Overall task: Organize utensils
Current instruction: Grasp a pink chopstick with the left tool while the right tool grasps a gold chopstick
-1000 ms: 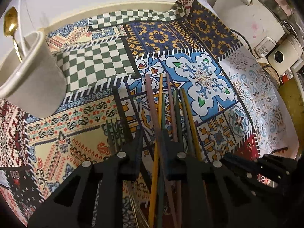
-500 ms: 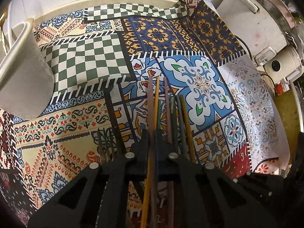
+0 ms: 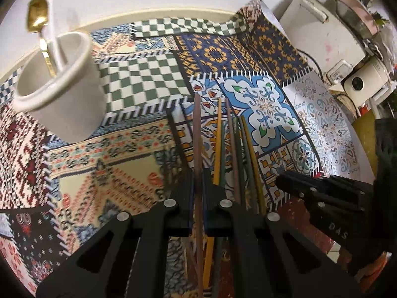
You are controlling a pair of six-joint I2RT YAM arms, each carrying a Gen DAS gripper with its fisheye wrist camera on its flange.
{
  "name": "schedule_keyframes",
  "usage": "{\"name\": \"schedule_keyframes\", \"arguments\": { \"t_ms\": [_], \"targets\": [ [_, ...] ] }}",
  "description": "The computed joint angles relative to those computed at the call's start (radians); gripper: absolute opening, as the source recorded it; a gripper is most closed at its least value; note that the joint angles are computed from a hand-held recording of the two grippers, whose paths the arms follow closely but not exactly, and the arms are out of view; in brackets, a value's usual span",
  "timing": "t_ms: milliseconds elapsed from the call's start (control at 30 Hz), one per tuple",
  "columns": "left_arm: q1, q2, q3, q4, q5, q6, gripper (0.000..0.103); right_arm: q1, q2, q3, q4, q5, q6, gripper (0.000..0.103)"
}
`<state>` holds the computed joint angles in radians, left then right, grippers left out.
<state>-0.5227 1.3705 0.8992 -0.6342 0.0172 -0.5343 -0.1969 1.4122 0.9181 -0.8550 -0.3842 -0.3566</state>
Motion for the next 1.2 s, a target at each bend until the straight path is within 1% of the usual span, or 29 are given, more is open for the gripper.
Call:
{"name": "schedule_keyframes", "arguments": {
  "t_ms": [33,100,167,300,433,600,700,833,933,967,1033,1067,1167,1200],
  "targets": [
    [0.006,-0.025,-0.008,-0.009,-0.001,-0.003,0.004,0.007,0.004,0.005,-0.004,-0.006,0.006,0.012],
    [0.015,-0.049,-0.013,-0.016,0.0,-0.013,0.004,0.036,0.011,0.006,0.005,0.0,0.029,0.017],
    [0.022,-0.087,-0.02,-0.031,0.001,-0.022,0.004,0.074,0.015,-0.005,0.016,0.008,0.049,0.02],
    [0.01,-0.14,-0.02,-0.063,-0.032,-0.025,0.004,0.153,-0.012,-0.062,0.07,0.069,0.083,0.021],
    [-0.024,-0.179,-0.014,-0.093,-0.085,-0.03,0.004,0.171,-0.052,-0.099,0.108,0.118,0.088,0.021],
    [-0.059,-0.208,-0.013,-0.113,-0.13,-0.039,0.004,0.119,-0.066,-0.107,0.086,0.11,0.038,0.021],
    [-0.068,-0.224,-0.017,-0.124,-0.137,-0.048,0.004,0.102,-0.059,-0.097,0.076,0.11,0.016,0.021],
    [-0.072,-0.246,-0.027,-0.135,-0.138,-0.061,0.004,0.18,-0.061,-0.108,0.139,0.192,0.067,0.021],
    [-0.081,-0.268,-0.033,-0.154,-0.146,-0.078,0.004,0.215,-0.048,-0.109,0.181,0.221,0.089,0.021],
    [-0.084,-0.272,-0.032,-0.158,-0.15,-0.082,0.004,0.221,-0.043,-0.108,0.19,0.224,0.091,0.021],
    [-0.09,-0.286,-0.032,-0.168,-0.157,-0.09,0.004,0.222,-0.035,-0.105,0.2,0.223,0.1,0.014],
    [-0.095,-0.294,-0.031,-0.173,-0.162,-0.094,0.004,0.212,-0.023,-0.095,0.19,0.202,0.098,0.008],
    [-0.108,-0.322,-0.025,-0.196,-0.181,-0.103,0.004,0.189,-0.006,-0.079,0.17,0.152,0.102,0.006],
    [-0.113,-0.325,-0.02,-0.201,-0.188,-0.108,0.004,0.185,-0.02,-0.083,0.17,0.151,0.099,0.006]
  ]
}}
